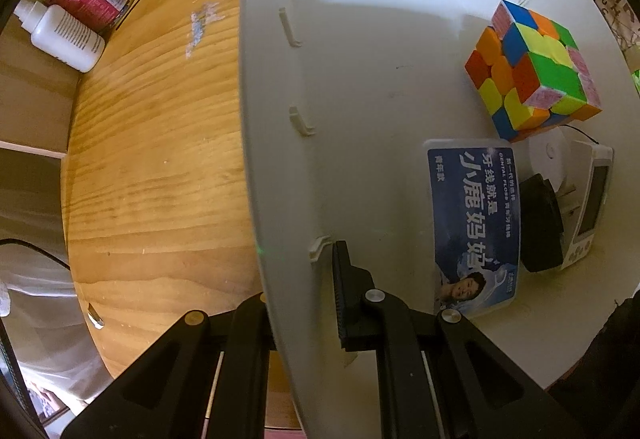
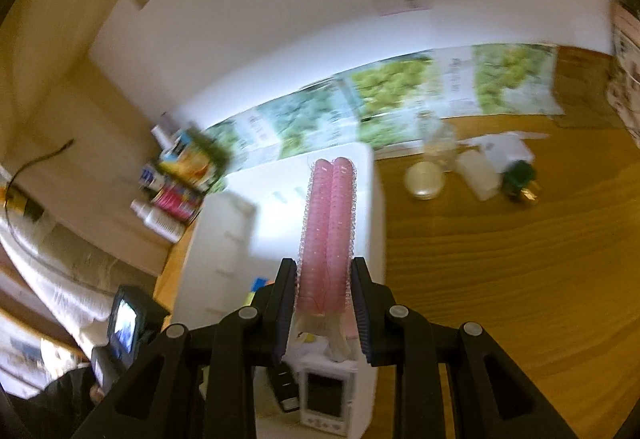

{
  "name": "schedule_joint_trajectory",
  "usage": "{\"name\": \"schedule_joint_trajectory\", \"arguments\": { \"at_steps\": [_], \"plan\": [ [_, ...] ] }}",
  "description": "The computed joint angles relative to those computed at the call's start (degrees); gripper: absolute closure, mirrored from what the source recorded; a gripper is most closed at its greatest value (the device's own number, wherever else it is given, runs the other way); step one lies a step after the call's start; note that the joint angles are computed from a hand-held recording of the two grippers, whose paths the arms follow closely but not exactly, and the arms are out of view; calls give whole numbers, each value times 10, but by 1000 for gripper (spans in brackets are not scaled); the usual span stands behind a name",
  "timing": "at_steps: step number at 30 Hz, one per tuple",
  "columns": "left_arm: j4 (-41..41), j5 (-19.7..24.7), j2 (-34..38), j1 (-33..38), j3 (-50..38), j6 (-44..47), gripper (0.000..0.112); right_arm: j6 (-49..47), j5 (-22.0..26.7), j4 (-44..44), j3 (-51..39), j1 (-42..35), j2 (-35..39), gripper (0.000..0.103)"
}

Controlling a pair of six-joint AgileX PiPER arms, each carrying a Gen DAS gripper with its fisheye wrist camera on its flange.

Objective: Organize rigid objects
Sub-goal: 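Carry the pink curler clip into the tray and release it with the right tool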

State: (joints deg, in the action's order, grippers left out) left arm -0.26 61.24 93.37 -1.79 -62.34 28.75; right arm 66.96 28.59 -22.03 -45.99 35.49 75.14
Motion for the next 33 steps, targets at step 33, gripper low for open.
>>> {"name": "schedule_joint_trajectory", "arguments": {
  "at_steps": [33],
  "plan": [
    [17,-2,-39,2,43,-77,101,-307,-44,233,-31,17,62,47]
  ]
}}
